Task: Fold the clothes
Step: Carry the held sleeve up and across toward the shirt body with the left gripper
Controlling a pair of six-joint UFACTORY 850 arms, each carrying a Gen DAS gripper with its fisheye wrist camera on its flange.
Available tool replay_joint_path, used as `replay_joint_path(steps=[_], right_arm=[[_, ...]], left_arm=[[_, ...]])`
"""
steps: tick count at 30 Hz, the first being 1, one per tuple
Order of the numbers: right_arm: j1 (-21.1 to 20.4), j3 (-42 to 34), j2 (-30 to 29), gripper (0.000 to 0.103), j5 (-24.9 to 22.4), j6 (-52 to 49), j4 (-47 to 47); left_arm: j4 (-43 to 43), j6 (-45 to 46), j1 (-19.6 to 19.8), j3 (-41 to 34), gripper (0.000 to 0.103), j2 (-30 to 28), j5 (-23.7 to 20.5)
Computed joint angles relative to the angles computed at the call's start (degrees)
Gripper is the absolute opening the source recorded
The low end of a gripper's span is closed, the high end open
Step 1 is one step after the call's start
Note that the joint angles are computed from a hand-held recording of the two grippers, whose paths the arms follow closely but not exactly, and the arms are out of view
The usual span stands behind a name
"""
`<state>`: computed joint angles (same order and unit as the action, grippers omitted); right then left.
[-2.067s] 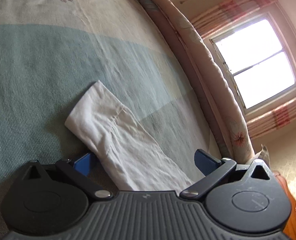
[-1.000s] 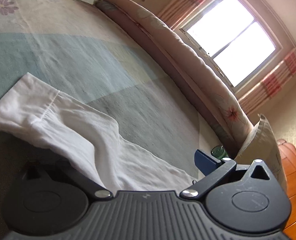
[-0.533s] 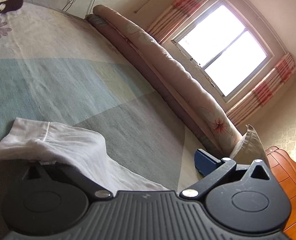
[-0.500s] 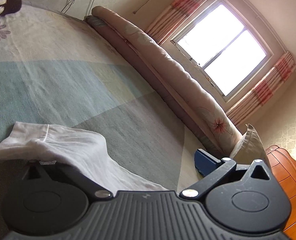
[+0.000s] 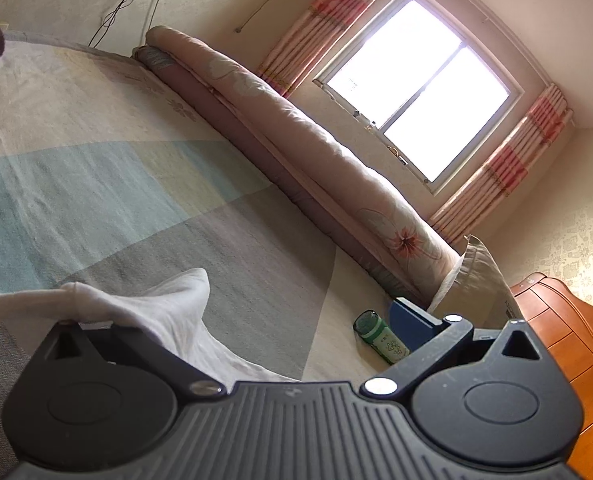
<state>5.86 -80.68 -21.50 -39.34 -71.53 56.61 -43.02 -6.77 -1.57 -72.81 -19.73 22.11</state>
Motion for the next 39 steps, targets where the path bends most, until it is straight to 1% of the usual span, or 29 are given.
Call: replay_joint_path(steps=[7,13,17,21,29,39], right_arm=[[-2.4,0.5,0.1,0.103,-2.8,-1.4,-0.2],[-5.1,0.8,-0.3,0.103,-4.2,-2.7,1.9],[-6.4,0.4,-1.0,0.103,-5.8,-2.2,1.5],[-7.2,0.4,-1.1,0.103,-6.2,-2.4,0.2],[-8.6,1.1,-0.9,0.103,-7.4,-5.1,1.5],[-10.8,0.9,-2.0,0.103,-9.7,-6.7,4.9]], left_arm=[[-12.6,14.6,-2.4,-6.1,0.102,-2.2,-1.8],[-24.9,28.1,-4.6,-11.7,0.102,-4.7,-2.5],[-32.5,36.2,-5.9,-15.4,0.102,-6.5,-3.0],[-38.9,42.9,-7.1,-18.5,0.102,-8.1,-3.0],[-51.0,57.0,-9.2,-24.6,0.102,-11.0,-3.0],[-67.4,76.8,-11.8,-35.3,0.102,-16.5,-0.9]])
